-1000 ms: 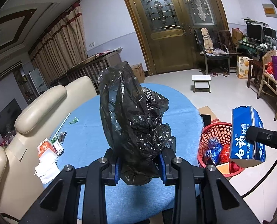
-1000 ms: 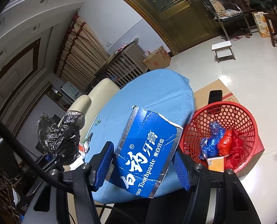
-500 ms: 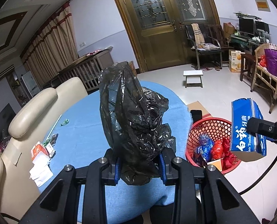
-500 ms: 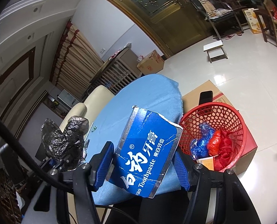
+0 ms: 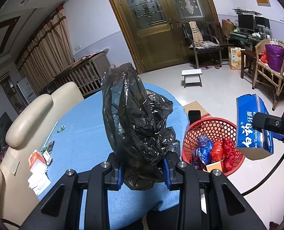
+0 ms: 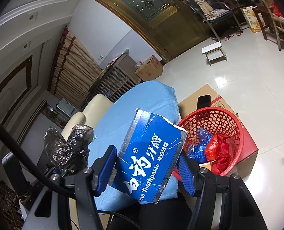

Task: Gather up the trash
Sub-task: 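Carry the black bag with the left gripper while the right carries the toothpaste box toward the basket, then hold the black bag over the basket with the left gripper while the right holds the box beside it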

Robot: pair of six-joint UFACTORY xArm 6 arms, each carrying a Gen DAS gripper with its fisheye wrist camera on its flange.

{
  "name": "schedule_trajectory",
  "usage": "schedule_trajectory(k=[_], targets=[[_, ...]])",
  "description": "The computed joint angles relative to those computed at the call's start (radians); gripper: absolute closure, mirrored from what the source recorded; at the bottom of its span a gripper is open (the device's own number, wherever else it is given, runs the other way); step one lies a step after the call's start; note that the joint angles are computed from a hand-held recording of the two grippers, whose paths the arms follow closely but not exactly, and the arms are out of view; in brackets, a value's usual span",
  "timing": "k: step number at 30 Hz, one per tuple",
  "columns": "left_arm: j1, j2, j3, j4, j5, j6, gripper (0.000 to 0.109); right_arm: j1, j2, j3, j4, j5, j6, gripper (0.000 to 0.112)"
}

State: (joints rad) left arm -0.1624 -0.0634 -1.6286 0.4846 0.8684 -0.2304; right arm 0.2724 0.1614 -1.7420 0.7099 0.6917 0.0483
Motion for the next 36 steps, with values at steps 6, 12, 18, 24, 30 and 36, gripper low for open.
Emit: schedule_trajectory(k=[6,12,18,24,30,36], targets=[[-0.007,0.007,-0.009,-0.006,0.004,0.016,0.075,-0.007,-0.016,0.018,-0.001,-0.003,0.006,0.047],[-0.022,0.012,-0.018,-0.001,0.01,0.016,0.075,-0.01,-0.021,0.025,-0.001,-0.008,0.01,0.047],[-0.017,0.006,-0.012,-0.015,0.002,0.037,0.075,-0.012,-0.03,0.033,-0.003,-0.012,0.013,0.047],[-0.024,0.005,-0.012,-0.022,0.007,0.048,0.075,-0.016,-0.029,0.035,0.001,-0.011,0.009,0.047],[-0.026,0.009,-0.019,-0.03,0.013,0.065,0.075,-0.022,-0.038,0.047,0.002,-0.012,0.014,0.047],[-0.035,0.009,-0.018,-0.031,0.017,0.072,0.075,-0.028,-0.045,0.053,-0.002,-0.007,0.028,0.046]])
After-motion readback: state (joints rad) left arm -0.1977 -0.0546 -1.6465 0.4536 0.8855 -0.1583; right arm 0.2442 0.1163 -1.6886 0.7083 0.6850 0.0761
